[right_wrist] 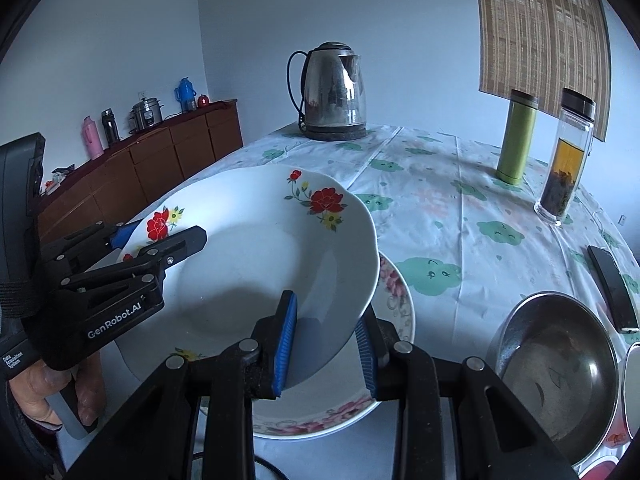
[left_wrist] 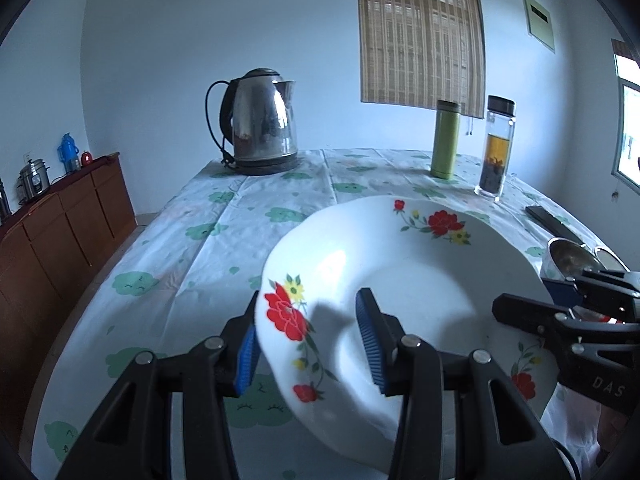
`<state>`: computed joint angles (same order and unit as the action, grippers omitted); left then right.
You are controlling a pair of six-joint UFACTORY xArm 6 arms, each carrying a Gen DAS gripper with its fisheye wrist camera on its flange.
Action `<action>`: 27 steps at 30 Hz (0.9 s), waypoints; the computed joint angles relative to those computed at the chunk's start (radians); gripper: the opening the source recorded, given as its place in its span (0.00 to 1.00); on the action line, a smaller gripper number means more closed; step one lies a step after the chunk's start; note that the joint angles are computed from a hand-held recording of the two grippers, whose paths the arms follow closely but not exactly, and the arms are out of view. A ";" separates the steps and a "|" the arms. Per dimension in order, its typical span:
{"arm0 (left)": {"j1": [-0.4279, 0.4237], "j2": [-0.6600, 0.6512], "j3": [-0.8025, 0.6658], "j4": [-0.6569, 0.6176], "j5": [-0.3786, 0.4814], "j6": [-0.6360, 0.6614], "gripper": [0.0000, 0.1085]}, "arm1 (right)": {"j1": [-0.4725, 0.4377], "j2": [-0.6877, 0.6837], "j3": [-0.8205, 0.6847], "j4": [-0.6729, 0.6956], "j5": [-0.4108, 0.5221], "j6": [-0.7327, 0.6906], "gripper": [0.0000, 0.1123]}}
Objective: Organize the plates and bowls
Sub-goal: 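Carry the red-flower plate with the left gripper over the floral-rim plate stack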
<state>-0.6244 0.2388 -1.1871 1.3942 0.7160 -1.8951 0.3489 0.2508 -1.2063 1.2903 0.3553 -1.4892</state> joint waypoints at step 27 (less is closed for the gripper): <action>-0.003 0.078 -0.092 -0.061 -0.036 0.093 0.40 | -0.021 0.035 -0.025 -0.070 -0.043 0.095 0.28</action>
<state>-0.6275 0.3173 -1.2794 1.3332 0.6797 -1.8022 0.3283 0.2863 -1.2309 1.2199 0.3125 -1.3946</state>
